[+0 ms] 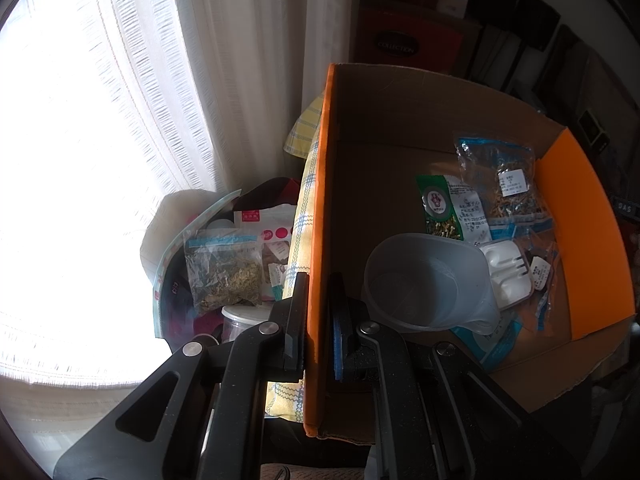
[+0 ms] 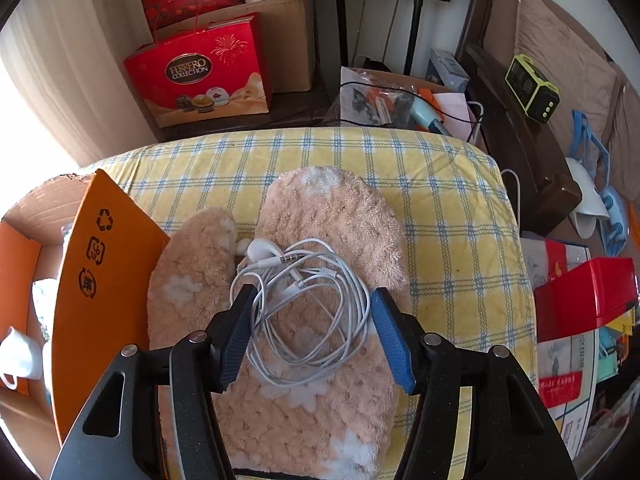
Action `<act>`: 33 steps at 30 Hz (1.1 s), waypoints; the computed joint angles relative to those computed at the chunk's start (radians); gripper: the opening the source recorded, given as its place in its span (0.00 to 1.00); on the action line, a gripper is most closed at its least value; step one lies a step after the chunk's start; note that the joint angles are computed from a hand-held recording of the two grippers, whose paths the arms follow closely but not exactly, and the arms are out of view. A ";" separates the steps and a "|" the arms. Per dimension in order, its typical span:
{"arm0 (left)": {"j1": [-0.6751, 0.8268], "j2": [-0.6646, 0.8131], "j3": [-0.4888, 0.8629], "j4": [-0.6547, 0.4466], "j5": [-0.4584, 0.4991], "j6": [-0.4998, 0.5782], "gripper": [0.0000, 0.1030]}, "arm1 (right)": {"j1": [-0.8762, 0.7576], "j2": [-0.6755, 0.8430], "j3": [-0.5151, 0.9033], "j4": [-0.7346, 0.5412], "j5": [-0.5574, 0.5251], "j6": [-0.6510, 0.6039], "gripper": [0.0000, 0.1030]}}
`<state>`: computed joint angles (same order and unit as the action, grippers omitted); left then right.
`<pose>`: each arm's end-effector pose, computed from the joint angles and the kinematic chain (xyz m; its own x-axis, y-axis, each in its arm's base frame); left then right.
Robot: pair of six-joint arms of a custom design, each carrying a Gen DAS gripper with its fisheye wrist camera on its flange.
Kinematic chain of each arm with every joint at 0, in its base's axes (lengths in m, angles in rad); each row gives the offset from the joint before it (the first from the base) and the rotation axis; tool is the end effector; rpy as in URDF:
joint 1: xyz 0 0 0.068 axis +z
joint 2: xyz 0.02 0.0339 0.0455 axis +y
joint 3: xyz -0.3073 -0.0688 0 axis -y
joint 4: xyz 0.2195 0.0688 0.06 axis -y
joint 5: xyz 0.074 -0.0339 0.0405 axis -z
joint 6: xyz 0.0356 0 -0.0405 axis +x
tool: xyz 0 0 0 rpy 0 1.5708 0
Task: Organize objects
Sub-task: 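Grasp the tangled white earphones with the right gripper and lift, then carry the earphones into the box and release them on the case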
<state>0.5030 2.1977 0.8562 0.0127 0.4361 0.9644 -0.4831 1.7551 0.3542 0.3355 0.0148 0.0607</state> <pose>0.2999 0.1479 0.0591 -0.7709 0.4259 -0.4736 0.5005 0.8650 -0.0368 0.1996 -0.1053 0.1135 -0.7449 0.4592 -0.4840 0.5170 0.8559 0.0164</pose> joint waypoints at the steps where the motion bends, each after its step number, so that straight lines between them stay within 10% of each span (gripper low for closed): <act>1: 0.001 -0.001 0.001 -0.003 0.001 0.001 0.08 | 0.012 0.005 -0.004 0.010 0.010 -0.001 0.56; 5: 0.001 -0.001 0.004 -0.005 0.001 0.002 0.08 | 0.052 0.035 -0.010 0.038 0.053 -0.003 0.52; 12: 0.000 -0.005 0.007 -0.015 0.001 0.002 0.08 | 0.049 0.021 -0.011 0.022 0.079 -0.013 0.16; 33: 0.020 -0.001 0.035 -0.059 0.015 0.018 0.08 | 0.222 -0.524 0.123 -0.451 0.060 0.049 0.05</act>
